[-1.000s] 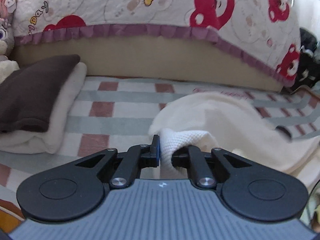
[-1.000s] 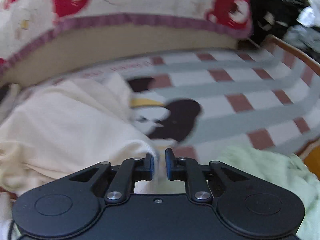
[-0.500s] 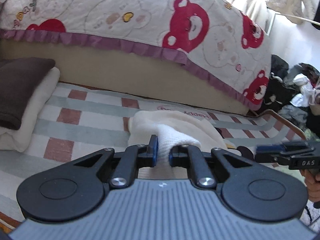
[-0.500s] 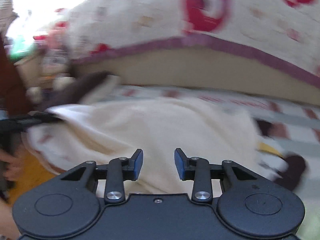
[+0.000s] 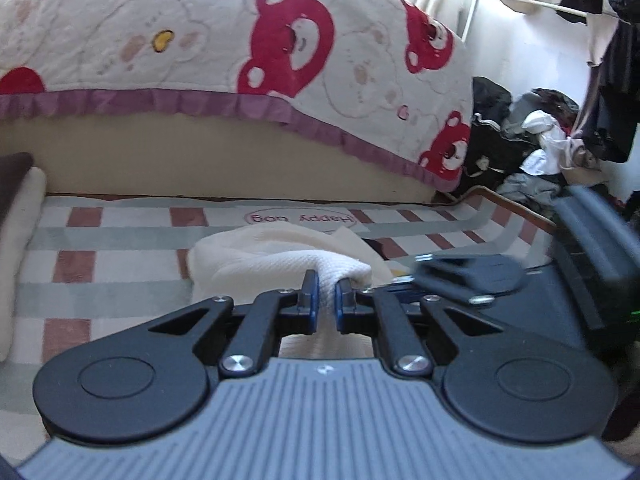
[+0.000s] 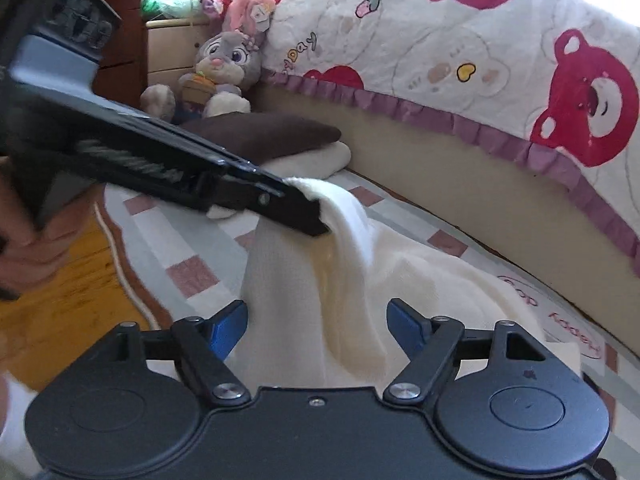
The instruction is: Fold clothes
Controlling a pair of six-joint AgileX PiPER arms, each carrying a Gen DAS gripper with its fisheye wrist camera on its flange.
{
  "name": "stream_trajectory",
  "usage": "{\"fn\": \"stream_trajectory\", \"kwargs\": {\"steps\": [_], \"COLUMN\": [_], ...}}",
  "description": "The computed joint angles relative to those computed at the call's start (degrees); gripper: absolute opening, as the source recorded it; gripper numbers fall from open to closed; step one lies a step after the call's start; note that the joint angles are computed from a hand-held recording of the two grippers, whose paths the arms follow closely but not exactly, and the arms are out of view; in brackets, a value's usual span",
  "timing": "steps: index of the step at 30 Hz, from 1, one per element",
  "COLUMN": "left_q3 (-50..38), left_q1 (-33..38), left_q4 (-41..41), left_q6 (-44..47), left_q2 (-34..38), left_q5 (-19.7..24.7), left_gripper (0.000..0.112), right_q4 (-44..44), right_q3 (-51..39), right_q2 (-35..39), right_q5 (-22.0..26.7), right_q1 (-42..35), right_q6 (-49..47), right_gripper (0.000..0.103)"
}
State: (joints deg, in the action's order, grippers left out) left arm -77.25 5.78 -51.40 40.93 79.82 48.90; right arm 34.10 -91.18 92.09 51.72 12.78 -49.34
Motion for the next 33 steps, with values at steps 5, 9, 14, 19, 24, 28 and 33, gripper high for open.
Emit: {"fn": "stream_trajectory", "kwargs": {"steps": [5, 9, 14, 19, 24, 28, 33], "left_q3": [-0.6, 2.2, -1.2, -15.0, -32.9, -39.8, -37.0], "left_q1": [-3.5, -2.6, -6.2, -14.3, -26.2, -30.6, -32.9], "left_q4": [7.9, 3.4, 7.9, 6.4, 17.2, 17.6, 14.2], "left_q6": [-9.5, -7.6, -8.9, -11.7, -15.6, -17.6, -14.8], "left_q2": [0.1, -1.6, 2.6, 16.6, 31.6, 38.6, 40.2], "left_q5": [-3.8, -6.6, -6.7, 1.3, 4.9, 7.5, 6.6], "left_gripper": [0.01, 0.04, 0.042, 0.042, 0.042, 0.043, 0.055], "right_q4": [3.7, -0.1, -4.1, -19.2, -10.7, 1.1, 17.2], "right_q3": [-8.0, -13.0, -17.8, -18.9, -4.1, 1.3, 2.9], "right_q2": [7.1, 6.6, 4.0, 7.5, 8.0, 9.9, 11.5], "right_q5": [6.1, 6.1, -1.0, -1.7, -9.2, -10.9, -11.8], "right_q1": [-3.0, -7.8, -22.2, -33.5, -43.6, -47.9, -50.9], "right_q6": [3.2, 3.8, 10.7, 25.0, 23.8, 18.7, 6.1], "right_gripper": [0.009, 0.009, 0.009, 0.009, 0.009, 0.009, 0.009]}}
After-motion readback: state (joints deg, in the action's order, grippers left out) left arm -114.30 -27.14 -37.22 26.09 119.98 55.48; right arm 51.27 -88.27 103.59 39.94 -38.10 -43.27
